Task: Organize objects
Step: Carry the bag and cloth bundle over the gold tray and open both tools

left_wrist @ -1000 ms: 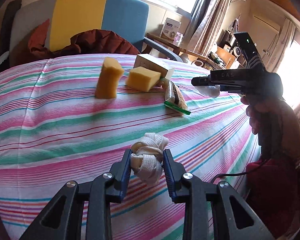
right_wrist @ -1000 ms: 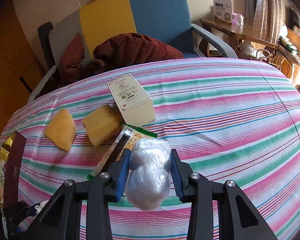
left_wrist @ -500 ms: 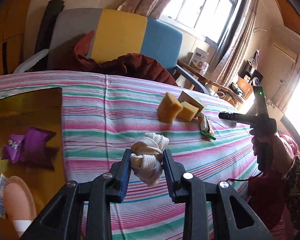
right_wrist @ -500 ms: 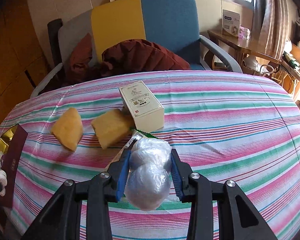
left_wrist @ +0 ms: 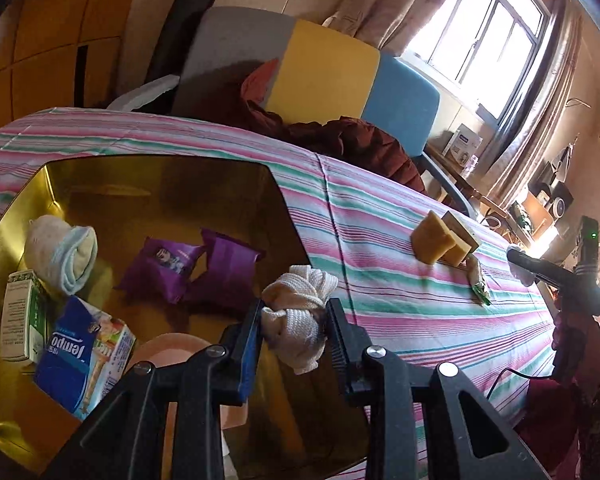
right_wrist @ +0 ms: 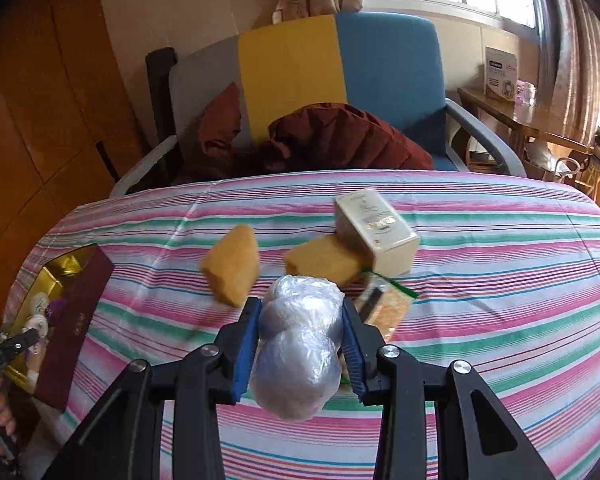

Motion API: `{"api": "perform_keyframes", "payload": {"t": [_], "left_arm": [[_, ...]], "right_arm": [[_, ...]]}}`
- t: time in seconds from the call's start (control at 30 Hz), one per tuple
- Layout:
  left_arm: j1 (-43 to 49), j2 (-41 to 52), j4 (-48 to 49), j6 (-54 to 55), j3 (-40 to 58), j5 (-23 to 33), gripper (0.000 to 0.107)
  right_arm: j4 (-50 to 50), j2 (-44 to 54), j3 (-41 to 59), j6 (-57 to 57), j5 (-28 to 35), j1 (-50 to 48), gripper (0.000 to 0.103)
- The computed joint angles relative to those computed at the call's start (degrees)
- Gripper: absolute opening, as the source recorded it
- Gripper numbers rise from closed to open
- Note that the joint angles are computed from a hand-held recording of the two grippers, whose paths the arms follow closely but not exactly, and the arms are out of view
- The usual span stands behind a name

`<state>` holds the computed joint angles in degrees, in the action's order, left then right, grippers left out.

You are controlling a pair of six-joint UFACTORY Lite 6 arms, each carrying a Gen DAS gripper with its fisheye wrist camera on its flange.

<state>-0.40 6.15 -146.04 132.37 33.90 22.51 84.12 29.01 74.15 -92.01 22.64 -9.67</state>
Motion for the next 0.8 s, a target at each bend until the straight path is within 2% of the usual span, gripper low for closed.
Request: {"api": "perform_keyframes", "payload": {"t": [0.07, 0.13, 0.37, 0.57, 0.73, 0.8], "left_arm": [[0.98, 1.43, 4.43, -3.80, 0.62, 0.26, 0.030], [0.81, 2.34, 4.65, -4.22, 1.04, -0.58, 0.031], [1.11, 2.30, 8.32, -7.63, 0.45, -0.21, 0.037], [4.18, -2.78, 9.99, -8.74, -1.71, -0.47, 0.038], [10.84, -7.53, 16.24, -14.98, -0.29, -4.25, 0.039], [14.68, -9.00, 22.13, -20.62, 0.97, -5.05, 0.042]], "right_arm": [[4.39, -3.92, -4.51, -3.43, 0.70, 3.19, 0.039], [8.06, -7.08, -7.95, -5.40, 1.88, 6.52, 0.039], [16.01, -11.18, -13.36, -7.14, 3.66, 17.96, 0.039], [19.56, -10.01, -14.22, -7.45, 3.53, 26.46, 0.039], [21.13, -7.21, -12.36, -7.61, 1.41, 33.22, 0.039], [20.39, -5.75, -10.84, -6.15, 1.44, 35.35, 0.039]]}}
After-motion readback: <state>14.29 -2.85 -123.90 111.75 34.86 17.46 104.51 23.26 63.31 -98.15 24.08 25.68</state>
